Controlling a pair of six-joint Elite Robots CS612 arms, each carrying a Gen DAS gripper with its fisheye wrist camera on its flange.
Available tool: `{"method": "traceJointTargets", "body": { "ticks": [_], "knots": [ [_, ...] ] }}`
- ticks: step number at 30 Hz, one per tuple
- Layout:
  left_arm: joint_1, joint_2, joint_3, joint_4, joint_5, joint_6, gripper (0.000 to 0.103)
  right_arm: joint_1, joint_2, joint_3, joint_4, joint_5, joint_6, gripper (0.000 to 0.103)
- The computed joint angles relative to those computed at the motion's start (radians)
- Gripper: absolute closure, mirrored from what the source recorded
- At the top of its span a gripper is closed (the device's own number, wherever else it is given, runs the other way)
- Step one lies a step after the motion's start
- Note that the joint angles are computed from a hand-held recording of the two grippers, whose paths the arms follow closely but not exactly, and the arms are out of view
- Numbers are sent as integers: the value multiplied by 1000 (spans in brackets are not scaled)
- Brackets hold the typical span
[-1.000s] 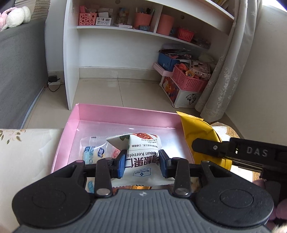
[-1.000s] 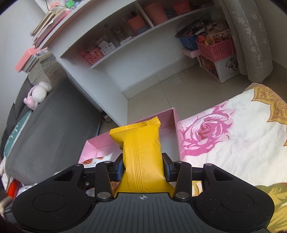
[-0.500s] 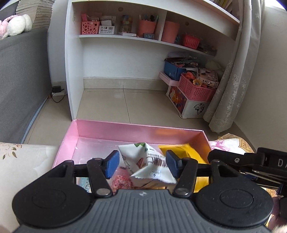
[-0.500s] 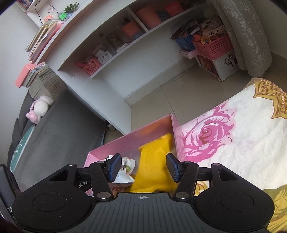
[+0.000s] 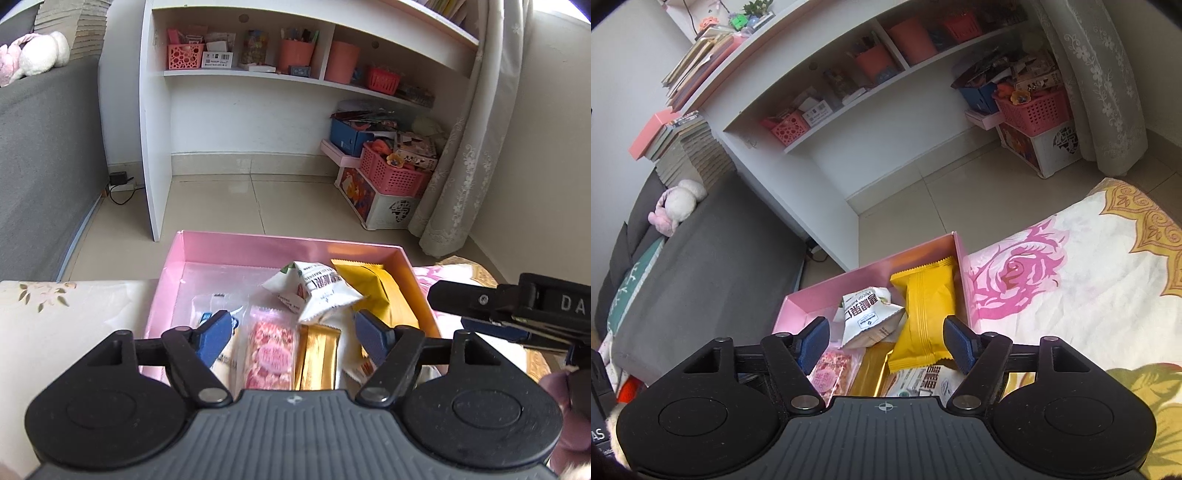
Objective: Organize snacks
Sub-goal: 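Withdraw both tools from the box back toward the snack pile, then lower the left tool onto the yellow ARD chips packet and grasp it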
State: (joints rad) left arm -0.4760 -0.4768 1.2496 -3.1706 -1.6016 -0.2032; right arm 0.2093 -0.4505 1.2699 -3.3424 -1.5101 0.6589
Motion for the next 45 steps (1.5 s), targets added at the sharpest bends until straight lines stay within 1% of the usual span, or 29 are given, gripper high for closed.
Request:
{"method": "traceJointTargets", "body": {
  "ticks": [6, 8, 9, 12, 15, 18, 21, 23, 27, 30, 34, 37, 39, 41, 43, 45],
  "knots": [
    [9, -42, 72, -16, -24, -8, 22, 16, -48, 60, -3, -37, -18, 25],
    [12, -56, 94, -15, -33, -12, 22, 23, -63, 79, -1, -45, -29, 22],
    [15, -64, 107, -18, -39, -13, 19, 27, -71, 88, 2, -51, -34, 19],
    [19, -85, 142, -31, -41, -19, 11, 37, -91, 117, 3, -61, -52, 17],
    [25, -105, 178, -45, -49, -15, 6, 47, -108, 143, 2, -71, -63, 13],
    [32, -121, 209, -48, -62, -16, 1, 56, -121, 164, 0, -76, -69, 11],
    [38, -137, 240, -44, -67, -20, 0, 68, -132, 182, 11, -88, -77, 6],
    [40, -146, 259, -40, -64, -10, 0, 76, -137, 190, 13, -97, -87, 6],
    [44, -162, 302, -43, -44, 35, 0, 92, -141, 200, 27, -110, -101, 5],
    [48, -170, 326, -31, -27, 48, 0, 103, -140, 202, 43, -120, -111, 5],
    [57, -176, 360, -24, -13, 52, 0, 114, -134, 206, 79, -108, -103, 5],
    [68, -176, 375, -17, -21, 31, 0, 121, -129, 204, 121, -100, -78, 5],
    [80, -183, 377, 25, -38, -4, 0, 123, -127, 197, 168, -85, -65, 5],
    [91, -185, 379, 39, -60, -23, 0, 126, -122, 188, 203, -73, -64, 5],
    [97, -187, 381, 61, -51, -27, 0, 131, -117, 178, 228, -73, -81, 5],
    [96, -185, 376, 92, -23, -30, 0, 138, -111, 166, 246, -81, -102, 5]
  ]
}}
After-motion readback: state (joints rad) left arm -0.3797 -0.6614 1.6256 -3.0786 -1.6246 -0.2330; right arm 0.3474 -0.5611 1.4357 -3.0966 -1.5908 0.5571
